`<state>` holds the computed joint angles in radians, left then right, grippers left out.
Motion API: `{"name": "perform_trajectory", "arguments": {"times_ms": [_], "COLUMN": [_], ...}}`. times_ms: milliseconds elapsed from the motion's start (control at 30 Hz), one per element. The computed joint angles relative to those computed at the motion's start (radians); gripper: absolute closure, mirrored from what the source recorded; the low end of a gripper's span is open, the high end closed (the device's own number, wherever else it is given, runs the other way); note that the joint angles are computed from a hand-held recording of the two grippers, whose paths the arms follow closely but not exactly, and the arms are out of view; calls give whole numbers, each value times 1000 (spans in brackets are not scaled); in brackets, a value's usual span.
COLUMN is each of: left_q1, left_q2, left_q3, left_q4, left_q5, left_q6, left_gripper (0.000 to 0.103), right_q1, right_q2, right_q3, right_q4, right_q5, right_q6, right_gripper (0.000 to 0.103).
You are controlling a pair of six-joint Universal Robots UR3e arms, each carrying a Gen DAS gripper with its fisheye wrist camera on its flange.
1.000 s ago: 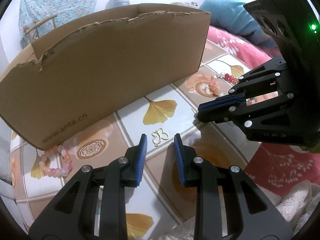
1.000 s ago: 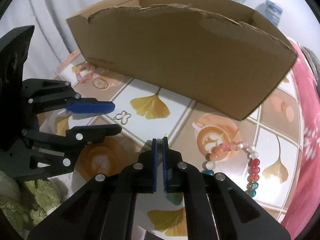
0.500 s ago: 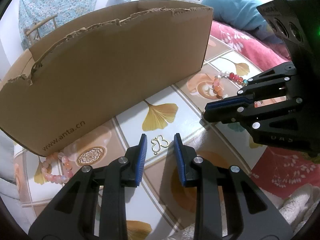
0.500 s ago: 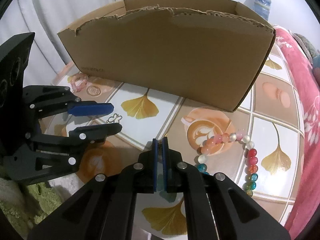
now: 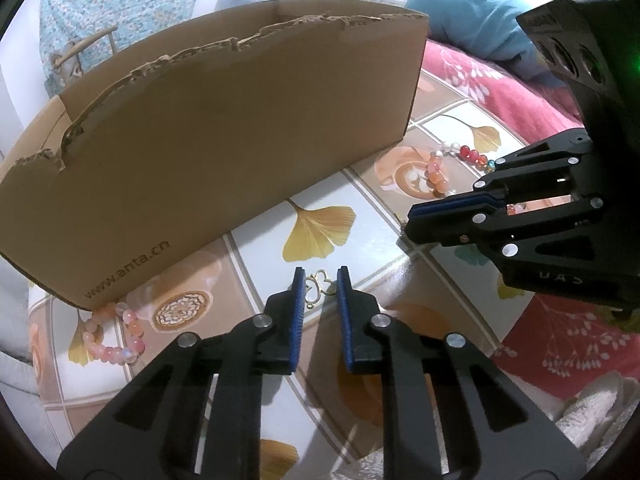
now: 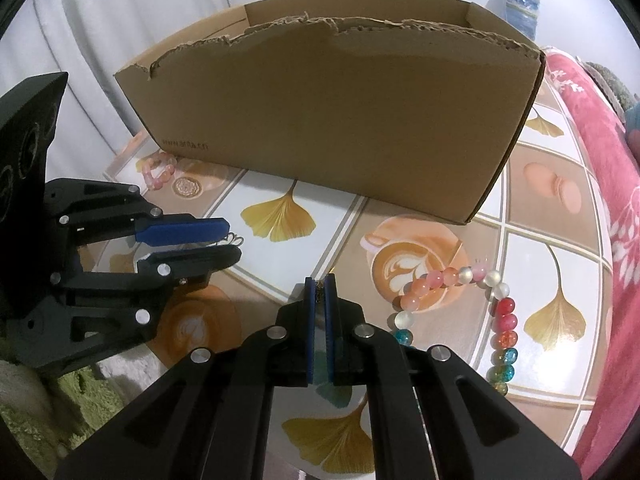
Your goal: Organize jewelry
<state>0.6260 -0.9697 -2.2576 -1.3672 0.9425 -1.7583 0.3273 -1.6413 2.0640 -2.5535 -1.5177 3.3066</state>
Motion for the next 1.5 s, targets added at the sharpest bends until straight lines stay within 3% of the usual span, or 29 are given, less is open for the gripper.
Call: {"name": "perform_trajectory", "arguments": {"times_ms": [433,500,800,833,900,1100,1367,1500], "left_q1": [41,47,74,78,80,95,25,33], "left_q2": [18,25,22,19,20,-16,-251,-250], "left_q3": [7,10,48,55,62,107,269,262], "left_q4": [-57,-73,-141,-158,-173,-223,-291,-300], "left_q5": [-17,-18,-14,-14,-10,-28,-23,-1], "left_q6": [61,76,95,107,127,241,294,334], "left_gripper": [89,100,99,99,88,80,78,78], "right_q1": [-1,-1,3,5,0,-3,-15,-13], "right_q2": [10,7,-13,-15,-26,-21,-6,1], "right_q3": [-7,-10,-18,-18,-13,-21,-15,-14], "right_q4": [-7,-5,12,14,24,37,20,18], "right_q5": [3,3,-6,-5,2,12,33,34], "right_q6": [3,1,5,5,1,-22,-5,-3], "right_gripper": [98,98,98,98,98,98,98,98]}}
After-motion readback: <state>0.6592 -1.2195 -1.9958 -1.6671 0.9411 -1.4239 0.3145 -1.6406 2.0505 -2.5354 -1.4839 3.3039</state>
